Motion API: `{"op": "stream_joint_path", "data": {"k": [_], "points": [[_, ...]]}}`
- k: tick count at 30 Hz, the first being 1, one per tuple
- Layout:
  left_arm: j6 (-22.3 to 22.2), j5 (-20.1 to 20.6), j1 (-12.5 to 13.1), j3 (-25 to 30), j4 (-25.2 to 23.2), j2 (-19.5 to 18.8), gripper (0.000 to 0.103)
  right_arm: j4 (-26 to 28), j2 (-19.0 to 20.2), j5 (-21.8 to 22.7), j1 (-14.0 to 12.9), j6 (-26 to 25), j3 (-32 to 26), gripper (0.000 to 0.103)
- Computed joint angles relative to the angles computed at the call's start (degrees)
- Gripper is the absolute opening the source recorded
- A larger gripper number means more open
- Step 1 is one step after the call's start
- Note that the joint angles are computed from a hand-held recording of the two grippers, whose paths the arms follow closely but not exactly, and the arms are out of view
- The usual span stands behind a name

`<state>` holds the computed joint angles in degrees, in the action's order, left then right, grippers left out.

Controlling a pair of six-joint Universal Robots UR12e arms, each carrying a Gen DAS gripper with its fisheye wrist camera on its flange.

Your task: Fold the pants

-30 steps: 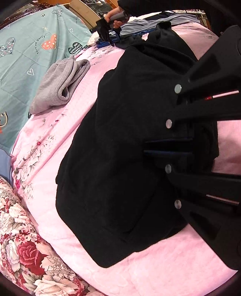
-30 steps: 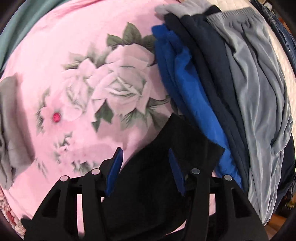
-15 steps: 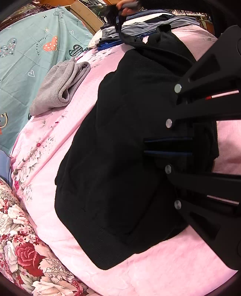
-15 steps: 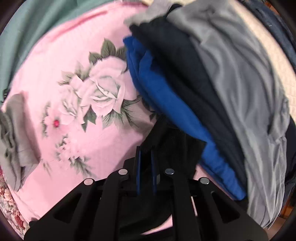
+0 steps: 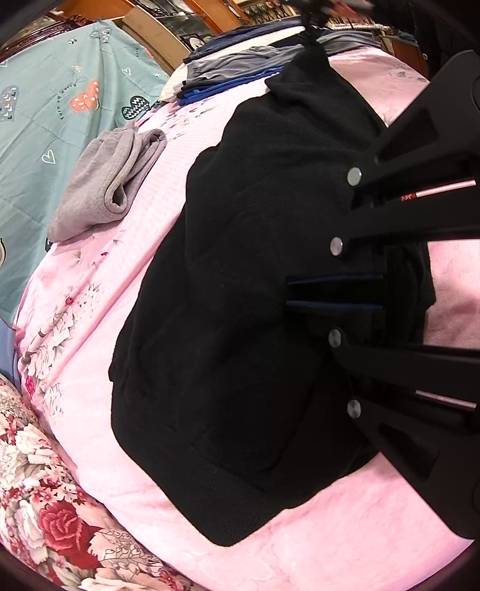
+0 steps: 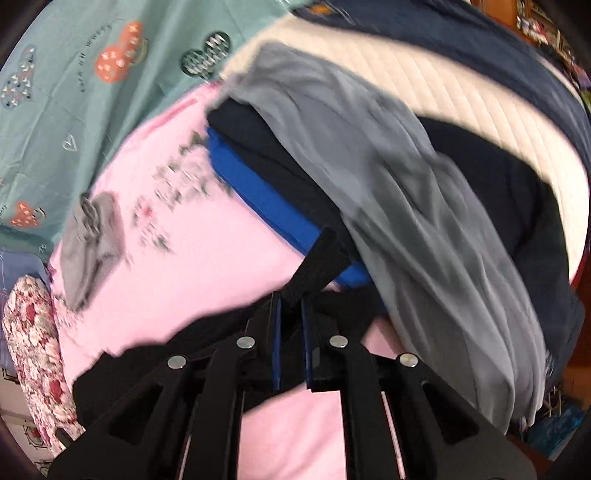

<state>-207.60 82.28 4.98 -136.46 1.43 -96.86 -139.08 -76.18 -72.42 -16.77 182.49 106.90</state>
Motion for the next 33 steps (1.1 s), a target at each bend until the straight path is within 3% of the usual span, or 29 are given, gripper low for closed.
{"op": "stream_joint_path", "data": {"k": [5,7,9,12,16,20,23,24,25,26,30,33], "points": [[-0.8,-0.5,0.2,-0.1,0.7,-0.2,0.009,0.6,1.4,0.6,-1.3,-5.4,2.9,0.011],[-1.1,-0.3,0.2,-0.1,0.9,-0.3,0.009,-0.3,0.7,1.2,-1.7,-6.6,3.3,0.029],[-1.3,-0.2,0.1,-0.2,1.1,-0.4,0.009,-3.0,0.3,2.6,-2.6,-5.8,3.8,0.036],[-1.7,-0.2,0.1,-0.2,1.3,-0.4,0.009,-3.0,1.0,3.2,-3.4,-4.4,3.0,0.036],[-2.2,0.0,0.1,-0.3,1.4,-0.4,0.009,3.2,3.2,6.4,-3.9,-6.1,0.6,0.036],[-2.4,0.3,0.0,-0.3,1.4,-0.5,0.009,6.0,4.5,5.7,-3.6,-6.8,-0.3,0.036],[-2.4,0.0,0.2,-0.3,1.4,-0.4,0.009,4.5,5.4,5.7,-3.0,-7.9,-0.3,0.046],[-2.5,-0.1,0.2,-0.4,1.5,-0.4,0.009,3.3,5.4,4.9,-2.6,-8.4,-0.1,0.046],[-2.7,-0.3,0.3,-0.4,1.6,-0.4,0.009,2.0,5.3,5.1,-2.3,-9.2,0.2,0.038],[-2.8,-0.3,0.3,-0.5,1.7,-0.4,0.009,2.0,5.3,5.9,-1.9,-10.0,0.2,0.018],[-3.1,0.0,0.1,-0.5,1.9,-0.5,0.009,-9.9,3.2,-2.5,0.9,-12.0,1.4,0.017],[-3.3,0.0,0.1,-0.7,2.3,-0.5,0.009,-9.4,3.6,-5.0,1.4,-11.2,0.2,0.017]]}}
